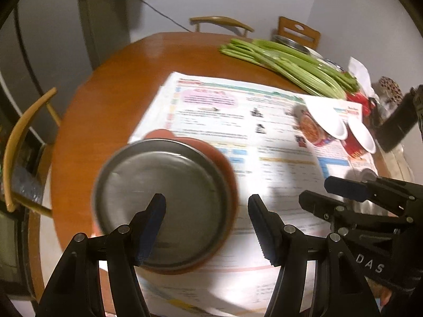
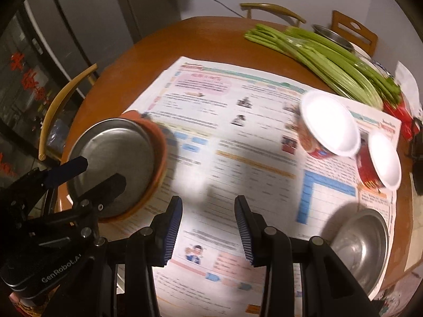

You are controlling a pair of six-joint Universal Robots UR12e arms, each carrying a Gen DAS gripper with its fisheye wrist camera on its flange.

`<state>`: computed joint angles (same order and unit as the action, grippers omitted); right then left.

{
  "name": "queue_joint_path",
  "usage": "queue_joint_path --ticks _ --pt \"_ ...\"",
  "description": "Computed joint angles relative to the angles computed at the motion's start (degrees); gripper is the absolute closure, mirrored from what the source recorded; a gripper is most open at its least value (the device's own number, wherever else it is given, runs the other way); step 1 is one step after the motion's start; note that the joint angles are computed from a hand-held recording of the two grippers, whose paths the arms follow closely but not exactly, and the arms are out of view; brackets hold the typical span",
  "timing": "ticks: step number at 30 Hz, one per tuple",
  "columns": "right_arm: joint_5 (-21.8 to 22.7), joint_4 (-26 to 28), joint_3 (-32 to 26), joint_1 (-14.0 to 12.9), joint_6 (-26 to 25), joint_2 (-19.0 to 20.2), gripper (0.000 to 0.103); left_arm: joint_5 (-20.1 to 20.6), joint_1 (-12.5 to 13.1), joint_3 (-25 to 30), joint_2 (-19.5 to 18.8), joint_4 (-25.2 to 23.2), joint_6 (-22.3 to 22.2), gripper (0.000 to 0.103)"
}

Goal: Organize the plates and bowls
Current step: 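Lower the steel pan onto the orange plate stack and open both grippers, then move both grippers to the rim of the large steel bowl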

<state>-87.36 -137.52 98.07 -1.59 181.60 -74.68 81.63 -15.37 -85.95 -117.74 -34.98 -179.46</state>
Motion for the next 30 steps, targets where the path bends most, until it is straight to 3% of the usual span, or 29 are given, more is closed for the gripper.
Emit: queue_joint_path --ticks 10,30 --pt "-0.6 -2.07 3.76 -3.13 2.3 -3.24 0.062 0.63 -2.99 1.44 -1.1 -0.87 1.85 0.037" --pt "-3.47 -4.7 12.12 -13.37 6.55 -10.14 0.062 -0.33 -9.3 6.8 -4.83 -4.7 2.11 0.037"
